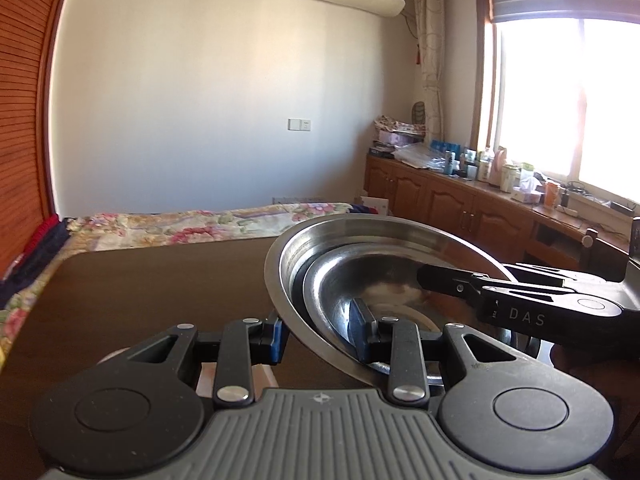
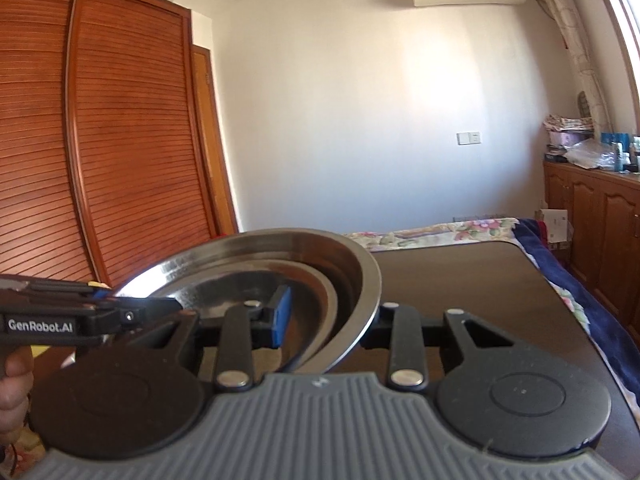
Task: Organize plates and bowls
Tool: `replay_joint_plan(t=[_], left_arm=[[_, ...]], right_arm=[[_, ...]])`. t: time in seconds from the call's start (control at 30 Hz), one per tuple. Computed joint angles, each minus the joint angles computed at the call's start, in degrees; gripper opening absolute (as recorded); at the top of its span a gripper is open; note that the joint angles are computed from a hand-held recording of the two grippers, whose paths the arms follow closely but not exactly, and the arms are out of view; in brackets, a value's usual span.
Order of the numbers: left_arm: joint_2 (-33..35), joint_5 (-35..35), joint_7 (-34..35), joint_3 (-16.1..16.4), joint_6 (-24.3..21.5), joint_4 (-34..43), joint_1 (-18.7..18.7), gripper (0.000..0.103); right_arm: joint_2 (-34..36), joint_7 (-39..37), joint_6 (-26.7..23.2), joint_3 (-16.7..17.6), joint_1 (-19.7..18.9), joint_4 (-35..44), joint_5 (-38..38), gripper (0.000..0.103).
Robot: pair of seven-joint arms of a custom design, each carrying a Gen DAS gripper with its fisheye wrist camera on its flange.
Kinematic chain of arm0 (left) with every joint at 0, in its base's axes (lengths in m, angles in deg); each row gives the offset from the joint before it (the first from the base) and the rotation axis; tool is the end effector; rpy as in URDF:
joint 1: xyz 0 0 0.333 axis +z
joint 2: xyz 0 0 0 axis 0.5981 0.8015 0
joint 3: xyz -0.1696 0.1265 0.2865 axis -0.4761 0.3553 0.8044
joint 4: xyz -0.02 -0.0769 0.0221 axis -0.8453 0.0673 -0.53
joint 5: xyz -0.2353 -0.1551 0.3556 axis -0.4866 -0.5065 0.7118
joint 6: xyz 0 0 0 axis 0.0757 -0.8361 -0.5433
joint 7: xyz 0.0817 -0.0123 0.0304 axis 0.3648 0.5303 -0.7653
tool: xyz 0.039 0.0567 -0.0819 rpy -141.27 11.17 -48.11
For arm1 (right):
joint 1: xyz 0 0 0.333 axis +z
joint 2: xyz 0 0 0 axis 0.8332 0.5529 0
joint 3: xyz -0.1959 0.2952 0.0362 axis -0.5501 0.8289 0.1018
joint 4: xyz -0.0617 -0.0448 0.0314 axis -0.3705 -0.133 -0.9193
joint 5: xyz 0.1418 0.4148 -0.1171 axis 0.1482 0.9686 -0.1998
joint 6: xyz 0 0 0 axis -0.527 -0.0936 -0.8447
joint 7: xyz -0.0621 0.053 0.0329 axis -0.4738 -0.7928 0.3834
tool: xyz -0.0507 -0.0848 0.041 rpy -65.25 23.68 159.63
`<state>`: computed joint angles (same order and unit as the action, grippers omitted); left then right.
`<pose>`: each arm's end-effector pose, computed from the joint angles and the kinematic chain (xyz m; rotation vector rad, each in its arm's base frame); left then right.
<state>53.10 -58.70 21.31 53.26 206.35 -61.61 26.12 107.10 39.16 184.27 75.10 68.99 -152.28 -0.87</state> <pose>0.6475 -0.2759 0.4717 -1.2020 1.8734 -1.3283 0.6988 0.2185 0.4716 -1.3837 1.2339 -0.8097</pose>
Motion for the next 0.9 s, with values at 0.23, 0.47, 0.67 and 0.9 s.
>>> replay_joint_plan(t=[0.23,0.47,0.67,0.9], left_arm=[[-1.92,-3.12,2.21,2.85,-0.17,-1.59,-0.41,0.034],[-4.05,-9.81,7.17,6.23,-0.12,-4.18,-3.11,0.034],[-5.19,-13.99,10.31,6.76,0.43,-6.33,-3.11,0.034],[-5.67,-15.49,10.81,6.07,-0.46,-7.93,-1.84,0.034]], right_arm=[[2.19,1.28,-1.99,2.53,-1.26,4.17,-4.84,0.035],[4.37,4.09,-4.26,6.38,-3.88,7.60,-10.95,0.035],[5.50,5.42,-5.78,8.65,-5.05,9.12,-14.39,0.035],[6.21,4.74,-7.05,9.55,-4.97,9.52,-15.26,0.035]])
